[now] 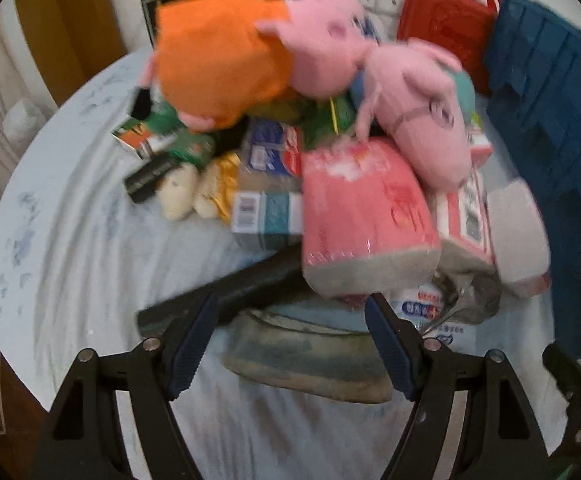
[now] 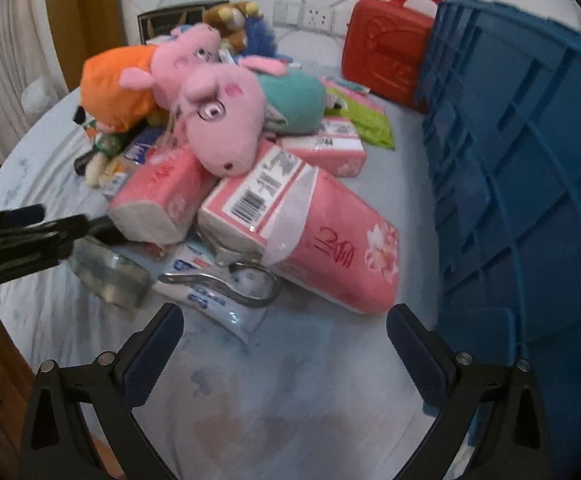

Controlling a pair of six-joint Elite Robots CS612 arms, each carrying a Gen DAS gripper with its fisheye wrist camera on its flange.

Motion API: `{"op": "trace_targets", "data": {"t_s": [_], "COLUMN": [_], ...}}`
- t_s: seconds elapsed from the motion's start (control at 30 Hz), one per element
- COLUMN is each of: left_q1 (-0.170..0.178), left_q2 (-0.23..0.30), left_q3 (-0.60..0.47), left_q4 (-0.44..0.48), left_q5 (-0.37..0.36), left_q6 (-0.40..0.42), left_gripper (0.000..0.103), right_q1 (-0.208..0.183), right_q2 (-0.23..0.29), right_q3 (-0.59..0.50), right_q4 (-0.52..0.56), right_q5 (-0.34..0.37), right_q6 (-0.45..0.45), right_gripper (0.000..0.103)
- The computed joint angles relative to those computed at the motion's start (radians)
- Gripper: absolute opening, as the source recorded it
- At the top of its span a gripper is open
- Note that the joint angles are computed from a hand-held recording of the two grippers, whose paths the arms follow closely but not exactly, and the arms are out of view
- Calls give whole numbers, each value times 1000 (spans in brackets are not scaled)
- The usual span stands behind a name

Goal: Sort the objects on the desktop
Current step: 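Grasp the tape roll with the left tool while the right tool grasps the metal clip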

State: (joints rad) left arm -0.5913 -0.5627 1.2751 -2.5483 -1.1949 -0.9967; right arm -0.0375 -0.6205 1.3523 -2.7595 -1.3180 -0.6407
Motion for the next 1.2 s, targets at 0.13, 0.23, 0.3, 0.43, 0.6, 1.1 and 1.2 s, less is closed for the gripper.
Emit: {"op": "trace_targets", "data": {"t_s": [0.13,0.23,0.3,0.43,0.6,1.1,1.2], "left_q1": [-15,-30,-33,-31,-42,-31,-29], "left_q2": [-8,-28,-41,-64,-89,-1,-9], "left_q3": [36,80,115,174,224,103,112], "left_q4": [-12,10,8,-16,-132,-104,-100], "left_q5": [-15,15,15,12,26,-36,-27], "left_q6": [20,21,2,-41,-38,-37,-17], "left_gripper": [75,75,75,75,75,93,94], "right_q1": [1,6,10,21,23,4,8], "right_q2": [18,22,19,4,-23,27,55], "right_q3": [-24,-24,-13,29,91,-1,-53], "right_q4": [43,65,72,71,32,84,138], "right_q5": [4,7,17,19,10,42,58], "right_q6": [4,7,5,-14,-23,11,6], "right_gripper": [103,103,103,103,103,103,103]}}
